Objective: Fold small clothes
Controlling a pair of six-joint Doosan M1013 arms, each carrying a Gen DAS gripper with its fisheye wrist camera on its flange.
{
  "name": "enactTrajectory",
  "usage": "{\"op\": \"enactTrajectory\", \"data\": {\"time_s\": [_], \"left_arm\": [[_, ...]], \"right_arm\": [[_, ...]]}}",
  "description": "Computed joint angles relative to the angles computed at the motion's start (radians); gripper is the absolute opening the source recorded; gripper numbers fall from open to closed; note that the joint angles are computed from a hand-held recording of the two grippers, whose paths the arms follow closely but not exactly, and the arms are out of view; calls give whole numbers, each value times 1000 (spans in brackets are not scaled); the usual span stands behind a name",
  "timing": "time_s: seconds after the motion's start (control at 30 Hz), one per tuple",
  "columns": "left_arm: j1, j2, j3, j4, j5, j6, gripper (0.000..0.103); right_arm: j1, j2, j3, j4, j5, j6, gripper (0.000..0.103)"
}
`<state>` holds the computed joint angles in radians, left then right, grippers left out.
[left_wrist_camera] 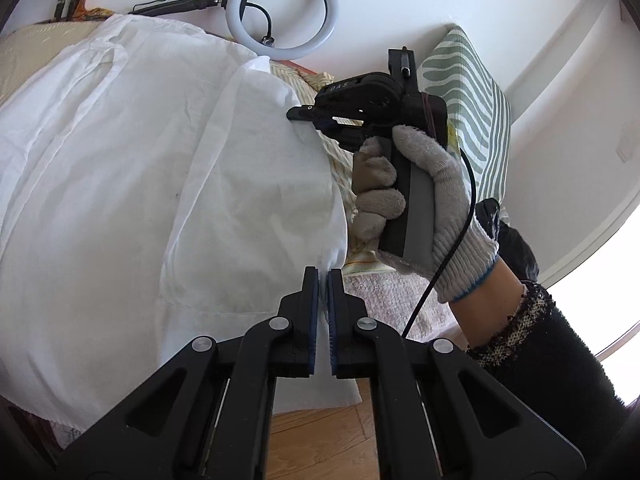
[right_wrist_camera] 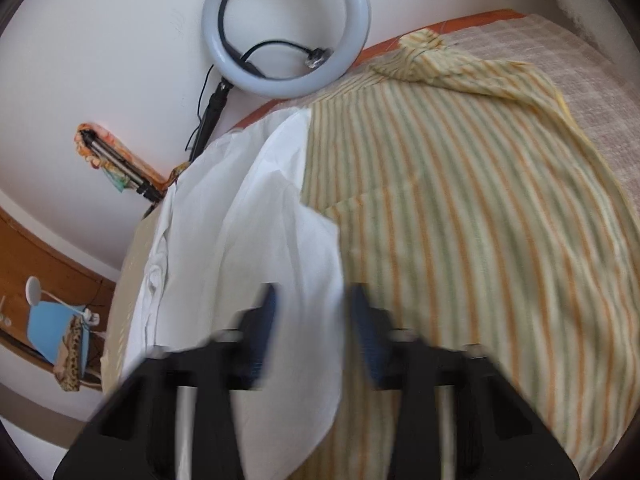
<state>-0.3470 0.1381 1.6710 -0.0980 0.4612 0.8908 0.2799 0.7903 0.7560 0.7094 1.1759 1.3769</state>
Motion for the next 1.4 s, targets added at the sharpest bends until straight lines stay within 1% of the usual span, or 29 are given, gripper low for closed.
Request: {"op": "enactTrajectory", "data": {"time_s": [0.17, 0.23, 0.33, 0.57, 0.63, 0.73, 0.8, 0.87, 1.0, 1.03, 1.07, 1.1, 1.17, 1.2, 1.27, 1.3, 1.4], "left_arm": [[25, -32, 46, -114, -52, 40, 2], [34, -46, 63, -138, -69, 46, 2], [52, -68, 92, -207, -88, 71, 2], [86, -130, 160, -184, -108, 16, 2], [97, -141, 176, -201, -103, 27, 0], [109, -157, 198, -186, -99, 0, 0], [114, -166, 211, -146, -88, -39, 0], [129, -178, 224, -137, -78, -56, 0], [144, -188, 236, -55, -48, -135, 0], [148, -189, 239, -49, -45, -145, 0], [152, -192, 243, -31, -42, -164, 0], [154, -195, 245, -15, -39, -175, 0], [154, -202, 246, 41, -31, -219, 0], [156, -202, 244, 46, -30, -222, 0], [157, -211, 242, 61, -21, -222, 0], [155, -215, 239, 67, -13, -212, 0], [162, -227, 226, 34, 16, -123, 0]], "right_arm": [[35, -12, -37, -132, -6, 18, 3], [57, -17, -60, -213, 1, 23, 3], [93, -22, -92, -313, 11, 12, 3], [179, -18, -155, -462, 22, -26, 3], [203, -4, -181, -496, 33, -32, 2], [229, 13, -203, -519, 49, -36, 2], [244, 25, -214, -529, 57, -34, 2], [256, 33, -220, -532, 61, -35, 2], [265, 73, -275, -491, 114, -30, 3], [262, 77, -278, -459, 120, -39, 6], [260, 75, -271, -433, 116, -50, 6], [255, 72, -264, -408, 113, -57, 10], [242, 62, -252, -371, 114, -47, 34], [229, 33, -204, -336, 76, -57, 34], [215, -11, -135, -326, 24, -50, 34], [202, -46, -78, -314, -9, -44, 34], [160, -142, 86, -260, -64, -50, 34]]}}
